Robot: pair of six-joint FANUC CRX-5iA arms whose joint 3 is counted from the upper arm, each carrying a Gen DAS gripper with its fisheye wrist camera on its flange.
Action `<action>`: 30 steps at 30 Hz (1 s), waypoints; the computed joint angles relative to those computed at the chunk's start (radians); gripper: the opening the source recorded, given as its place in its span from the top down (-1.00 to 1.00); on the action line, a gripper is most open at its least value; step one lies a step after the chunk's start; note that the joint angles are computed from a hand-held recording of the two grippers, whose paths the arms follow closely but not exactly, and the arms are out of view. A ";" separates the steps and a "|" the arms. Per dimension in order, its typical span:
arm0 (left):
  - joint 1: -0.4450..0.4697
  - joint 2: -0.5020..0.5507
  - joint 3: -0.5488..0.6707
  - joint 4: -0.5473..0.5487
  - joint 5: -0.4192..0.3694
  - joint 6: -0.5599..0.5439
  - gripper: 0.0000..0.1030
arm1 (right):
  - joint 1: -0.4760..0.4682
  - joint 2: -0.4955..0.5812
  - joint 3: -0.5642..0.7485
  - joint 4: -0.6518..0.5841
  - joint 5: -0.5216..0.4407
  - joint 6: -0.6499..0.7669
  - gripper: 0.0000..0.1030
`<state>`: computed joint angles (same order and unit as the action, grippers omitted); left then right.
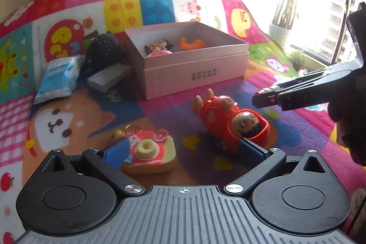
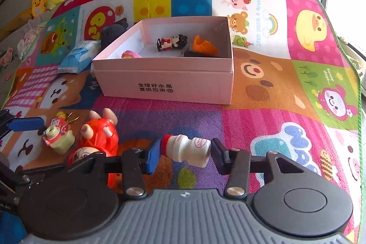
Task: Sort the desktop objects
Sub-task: 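Grasp the white yogurt bottle with the right tool, then grasp the red daruma toy with the left tool while the right tool holds the bottle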
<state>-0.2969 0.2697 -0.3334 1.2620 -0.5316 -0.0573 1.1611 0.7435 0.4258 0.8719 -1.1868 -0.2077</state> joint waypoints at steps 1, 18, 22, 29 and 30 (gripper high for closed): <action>-0.005 0.000 -0.005 0.037 -0.020 -0.047 -1.00 | 0.005 -0.001 0.000 0.001 -0.006 -0.001 0.09; -0.056 0.087 0.123 -0.144 -0.031 -0.022 -1.00 | 0.017 -0.023 -0.046 -0.011 -0.027 -0.065 0.09; -0.028 0.083 0.129 -0.179 0.003 0.012 -1.00 | 0.014 -0.012 -0.040 0.003 -0.008 -0.052 0.09; -0.007 0.093 0.160 -0.330 0.238 0.236 -1.00 | 0.001 0.024 0.015 0.008 0.016 0.013 0.09; 0.001 0.096 0.170 -0.332 0.227 0.266 -1.00 | 0.000 0.028 0.021 0.009 0.017 0.017 0.09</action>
<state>-0.2958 0.3657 -0.1631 0.9297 -0.3045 0.2090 1.1616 0.7715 0.4464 0.8809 -1.1698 -0.1906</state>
